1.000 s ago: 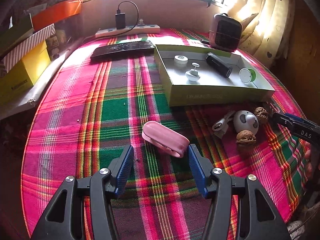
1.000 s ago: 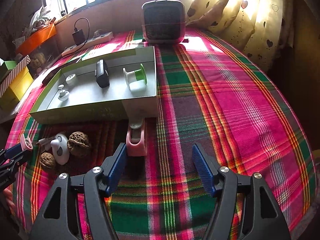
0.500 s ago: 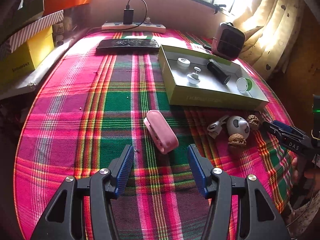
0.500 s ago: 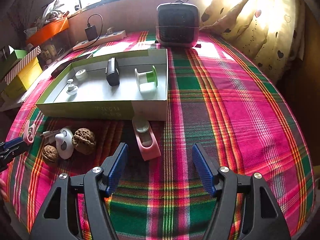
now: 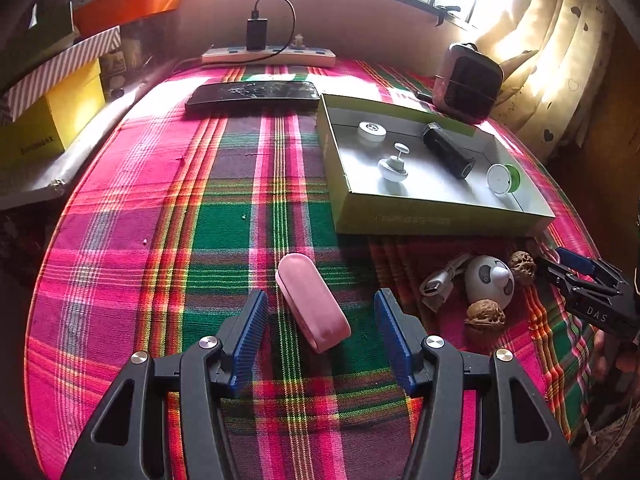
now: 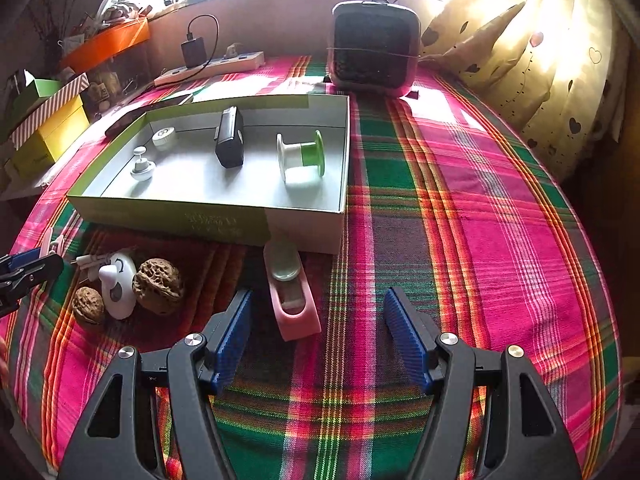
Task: Organize objects
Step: 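Move left tool to the pink rounded bar while right tool moves to the pink-and-white clip, then close left gripper on the pink bar while right gripper closes on the pink-and-white clip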
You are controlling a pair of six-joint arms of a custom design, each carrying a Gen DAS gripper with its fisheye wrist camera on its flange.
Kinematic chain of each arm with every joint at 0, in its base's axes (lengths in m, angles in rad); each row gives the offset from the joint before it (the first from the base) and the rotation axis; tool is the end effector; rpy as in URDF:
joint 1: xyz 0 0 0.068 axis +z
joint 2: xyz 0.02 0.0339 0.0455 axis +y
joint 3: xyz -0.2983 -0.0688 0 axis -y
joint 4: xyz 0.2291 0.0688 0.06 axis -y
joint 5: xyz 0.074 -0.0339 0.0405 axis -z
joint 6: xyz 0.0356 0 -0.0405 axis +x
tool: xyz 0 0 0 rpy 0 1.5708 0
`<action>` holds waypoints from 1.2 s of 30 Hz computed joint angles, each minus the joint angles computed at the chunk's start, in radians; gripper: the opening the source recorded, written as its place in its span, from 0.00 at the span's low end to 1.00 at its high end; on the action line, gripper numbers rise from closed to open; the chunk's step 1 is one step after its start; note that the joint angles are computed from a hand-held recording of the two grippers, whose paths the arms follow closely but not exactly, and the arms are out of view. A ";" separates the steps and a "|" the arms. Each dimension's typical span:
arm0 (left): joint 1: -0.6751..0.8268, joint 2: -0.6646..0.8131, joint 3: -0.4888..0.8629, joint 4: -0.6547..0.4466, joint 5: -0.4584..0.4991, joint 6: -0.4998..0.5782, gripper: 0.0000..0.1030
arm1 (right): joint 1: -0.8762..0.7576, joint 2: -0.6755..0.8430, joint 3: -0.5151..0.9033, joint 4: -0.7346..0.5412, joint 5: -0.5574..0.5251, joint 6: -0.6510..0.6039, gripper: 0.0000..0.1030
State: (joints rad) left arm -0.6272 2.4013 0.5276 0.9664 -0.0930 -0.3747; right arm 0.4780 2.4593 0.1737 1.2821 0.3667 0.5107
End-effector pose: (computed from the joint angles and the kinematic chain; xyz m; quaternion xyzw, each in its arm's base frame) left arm 0.2421 -0.1714 -0.0081 0.1039 0.9388 -0.1177 0.3065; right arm 0.1873 0.0826 -0.0012 0.0665 0.9430 -0.0235 0.3253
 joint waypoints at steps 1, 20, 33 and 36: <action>0.003 0.002 0.003 0.000 -0.002 0.001 0.53 | -0.006 -0.001 0.001 0.001 -0.005 -0.009 0.65; 0.029 0.013 -0.004 0.020 -0.032 0.007 0.31 | -0.021 0.007 -0.011 0.034 -0.002 -0.013 0.45; 0.021 0.015 -0.004 0.014 -0.079 0.023 0.17 | -0.018 0.009 -0.013 0.047 -0.009 -0.022 0.35; 0.026 0.016 -0.007 0.019 -0.075 0.024 0.16 | -0.017 0.009 -0.013 0.046 -0.007 -0.021 0.32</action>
